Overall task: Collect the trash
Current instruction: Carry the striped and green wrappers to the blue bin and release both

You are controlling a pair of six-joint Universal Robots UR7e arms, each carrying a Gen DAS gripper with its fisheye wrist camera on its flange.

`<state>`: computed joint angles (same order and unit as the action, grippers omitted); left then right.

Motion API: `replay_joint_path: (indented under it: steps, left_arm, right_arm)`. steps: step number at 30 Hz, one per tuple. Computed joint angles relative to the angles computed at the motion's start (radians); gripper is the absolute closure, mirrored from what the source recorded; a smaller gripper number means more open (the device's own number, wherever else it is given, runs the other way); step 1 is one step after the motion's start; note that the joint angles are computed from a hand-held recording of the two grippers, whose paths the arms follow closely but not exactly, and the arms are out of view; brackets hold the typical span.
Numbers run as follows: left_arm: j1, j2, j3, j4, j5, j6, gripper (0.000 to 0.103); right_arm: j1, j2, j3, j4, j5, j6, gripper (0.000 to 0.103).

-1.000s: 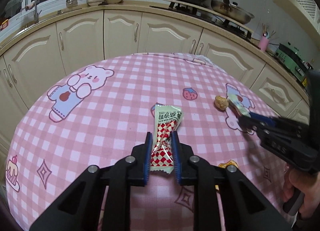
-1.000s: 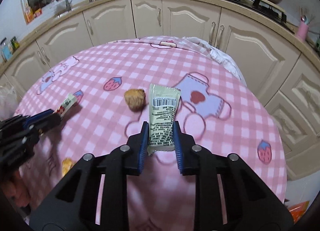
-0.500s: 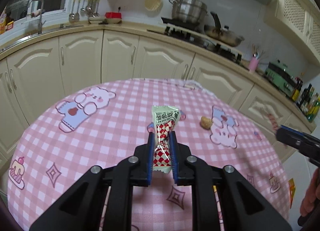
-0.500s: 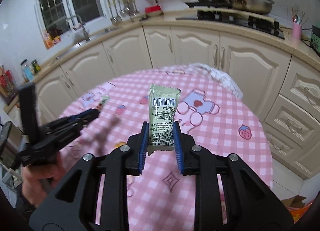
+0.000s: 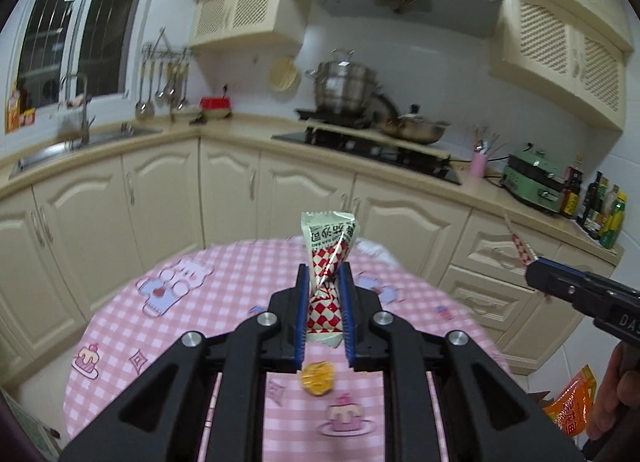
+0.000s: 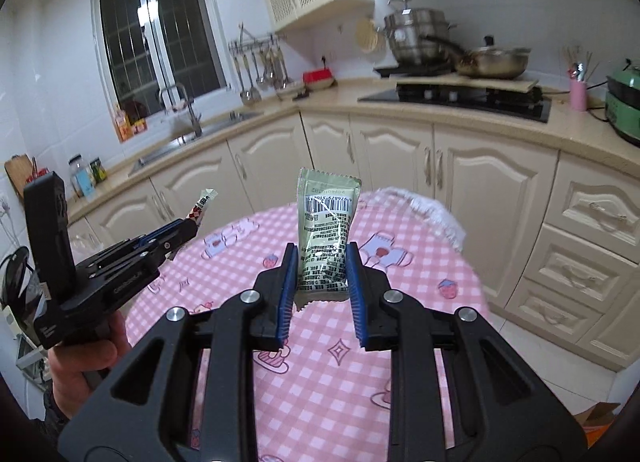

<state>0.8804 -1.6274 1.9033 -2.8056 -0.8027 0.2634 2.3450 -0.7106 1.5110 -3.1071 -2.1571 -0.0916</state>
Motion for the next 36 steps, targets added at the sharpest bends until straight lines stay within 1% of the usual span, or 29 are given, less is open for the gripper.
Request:
replay_joint_path:
  steps: [4,8,13,17,22,24,27,30,35,36]
  left_arm:
    - [-0.086,-0.014,0.036,-0.009,0.018,0.004,0.089]
    - [-0.162,-0.012,0.075,-0.009,0.012,-0.013,0.089]
    - [-0.216,0.017,0.112,-0.013,-0.020,-0.053,0.089]
    - [-0.250,0.061,0.146,-0.019,-0.069,-0.099,0.089]
    - [-0.258,0.141,0.179,-0.007,-0.170,-0.139,0.089]
    - [-0.251,0.204,0.189,-0.011,-0.217,-0.152,0.089]
    - [-0.227,0.280,0.197,-0.003,-0.273,-0.175,0.089]
    - [-0.198,0.373,0.193,0.010,-0.322,-0.206,0.089]
    - [-0.153,0.510,0.172,0.034,-0.354,-0.228,0.089]
    - [-0.144,0.537,0.164,0.040,-0.356,-0.231,0.089]
  right_arm:
    - [0.008,-0.073,0.083,-0.077,-0.016,-0.008,0.079]
    - [0.010,-0.151,0.174,-0.145,-0.056,-0.009,0.079]
    - [-0.003,-0.253,0.290,-0.203,-0.121,0.005,0.079]
    - [-0.027,-0.336,0.396,-0.250,-0.166,0.031,0.079]
    - [-0.071,-0.439,0.541,-0.279,-0.222,0.092,0.079]
    - [-0.100,-0.477,0.598,-0.281,-0.229,0.128,0.079]
    - [-0.161,-0.533,0.683,-0.277,-0.224,0.183,0.079]
    - [-0.231,-0.582,0.761,-0.274,-0.197,0.232,0.079]
    - [-0.390,-0.614,0.850,-0.292,-0.085,0.274,0.079]
    - [-0.412,-0.612,0.859,-0.298,-0.068,0.280,0.079]
